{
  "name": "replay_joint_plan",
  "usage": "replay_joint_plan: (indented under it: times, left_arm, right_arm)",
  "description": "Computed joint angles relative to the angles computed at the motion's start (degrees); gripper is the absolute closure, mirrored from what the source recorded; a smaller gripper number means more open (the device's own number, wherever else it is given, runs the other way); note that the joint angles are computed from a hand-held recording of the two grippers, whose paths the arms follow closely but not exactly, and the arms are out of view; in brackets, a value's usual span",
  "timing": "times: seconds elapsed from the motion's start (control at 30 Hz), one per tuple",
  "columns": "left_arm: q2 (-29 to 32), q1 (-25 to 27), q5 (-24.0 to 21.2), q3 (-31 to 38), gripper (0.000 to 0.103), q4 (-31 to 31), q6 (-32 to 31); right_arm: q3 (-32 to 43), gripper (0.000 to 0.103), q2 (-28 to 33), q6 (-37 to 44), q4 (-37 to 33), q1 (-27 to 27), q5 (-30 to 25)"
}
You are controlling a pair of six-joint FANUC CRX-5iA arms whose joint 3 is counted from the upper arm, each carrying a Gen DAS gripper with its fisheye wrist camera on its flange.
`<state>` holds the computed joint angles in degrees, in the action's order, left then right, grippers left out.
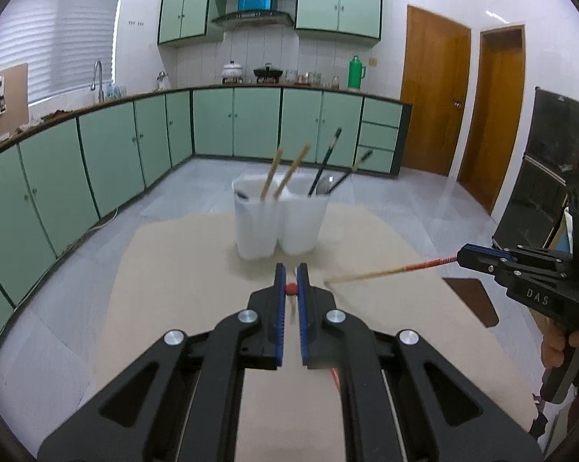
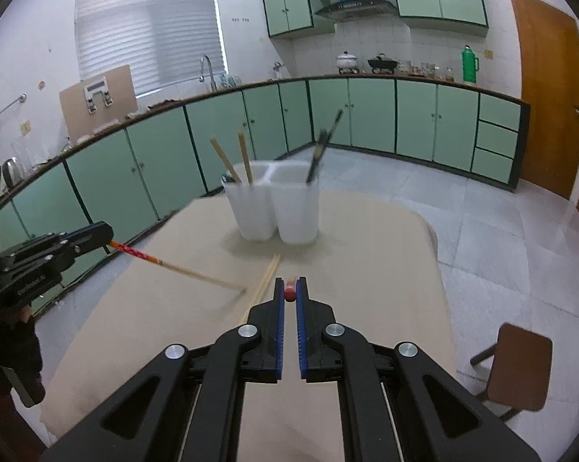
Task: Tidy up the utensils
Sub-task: 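Lift both red-patterned chopsticks up over the white holder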
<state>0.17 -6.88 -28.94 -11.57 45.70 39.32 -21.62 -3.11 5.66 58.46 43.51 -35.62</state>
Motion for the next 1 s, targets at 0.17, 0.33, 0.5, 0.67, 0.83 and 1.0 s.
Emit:
replay_joint_plan:
  times: [0.17, 0.33, 0.5, 0.67, 0.83, 1.0]
  left_arm:
    - [1.8, -0.2, -0.7, 3.0, 0.098, 2.2, -2.2]
    - [3.9, -0.1, -2.7, 6.4, 0.098, 2.6, -2.1]
    - [3.7, -0.2, -1.7, 7.4, 0.098, 3.5, -4.0]
    - [2.8, 0.3, 1.0, 8.4, 0.098, 6.6, -7.2]
    - [3.4, -0.6, 5.2, 10.8, 0.098, 10.4, -11.0]
    - [6.8, -2.9, 9.6, 15.1, 0.098, 14.5, -14.4]
  right_arm:
    - [5.8, 0.097, 1.7, 8.9, -4.8, -0.6, -0.2]
    - [13.2, 0.097, 4.1, 20.2, -13.1, -1.4, -1.2]
    - [18.4, 0.097, 5.5, 26.8, -16.7, -1.9, -2.5]
    - [21.7, 0.097, 5.9, 29.1, -15.8, -2.7, -2.6]
    - [26.6, 0.097, 8.0, 30.2, -13.2, -3.6, -3.0]
    - [33.5, 0.097, 12.4, 33.7, -14.3, -4.4, -5.4]
